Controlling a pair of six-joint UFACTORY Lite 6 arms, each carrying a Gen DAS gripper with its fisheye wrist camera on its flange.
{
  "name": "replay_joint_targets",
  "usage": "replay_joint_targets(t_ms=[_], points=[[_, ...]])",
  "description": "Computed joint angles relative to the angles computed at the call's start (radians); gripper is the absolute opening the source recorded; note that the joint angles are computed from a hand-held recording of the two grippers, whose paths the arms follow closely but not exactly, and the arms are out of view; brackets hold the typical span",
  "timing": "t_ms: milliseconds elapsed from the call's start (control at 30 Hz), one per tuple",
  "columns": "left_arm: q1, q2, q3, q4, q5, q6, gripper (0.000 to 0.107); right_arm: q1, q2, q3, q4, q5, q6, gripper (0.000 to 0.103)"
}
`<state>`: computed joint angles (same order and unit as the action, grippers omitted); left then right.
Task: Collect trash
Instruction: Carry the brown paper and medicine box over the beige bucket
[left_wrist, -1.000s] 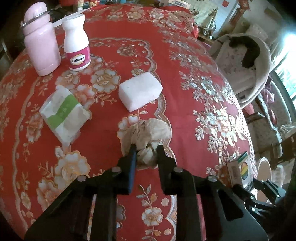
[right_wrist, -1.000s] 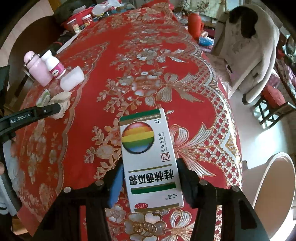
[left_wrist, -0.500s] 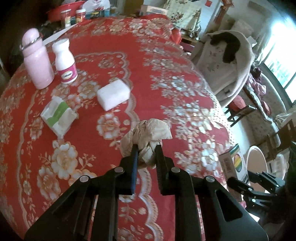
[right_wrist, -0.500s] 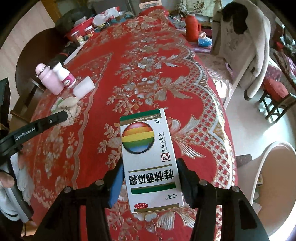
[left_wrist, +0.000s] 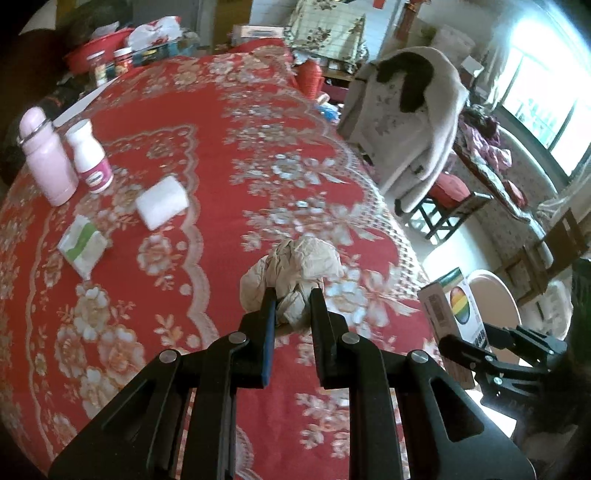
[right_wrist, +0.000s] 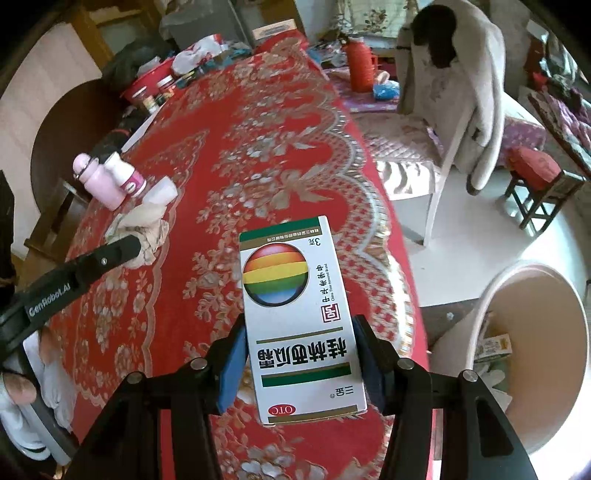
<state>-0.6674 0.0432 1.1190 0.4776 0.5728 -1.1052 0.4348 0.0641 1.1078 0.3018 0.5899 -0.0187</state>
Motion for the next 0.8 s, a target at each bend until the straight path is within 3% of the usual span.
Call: replay_joint_targets(t_ms=[467, 800], points=[[-0.204, 0.200, 0.245, 0.021, 0.071, -0.065, 0.015, -0.238, -0.214, -0.170, 0.077, 0.063, -0.162, 0.053], [-0.307, 0.458, 0.577, -0.040, 0.127, 0.001, 0.015, -0.498, -0.324, -0.255, 0.126, 0.149, -0.341, 0.053]])
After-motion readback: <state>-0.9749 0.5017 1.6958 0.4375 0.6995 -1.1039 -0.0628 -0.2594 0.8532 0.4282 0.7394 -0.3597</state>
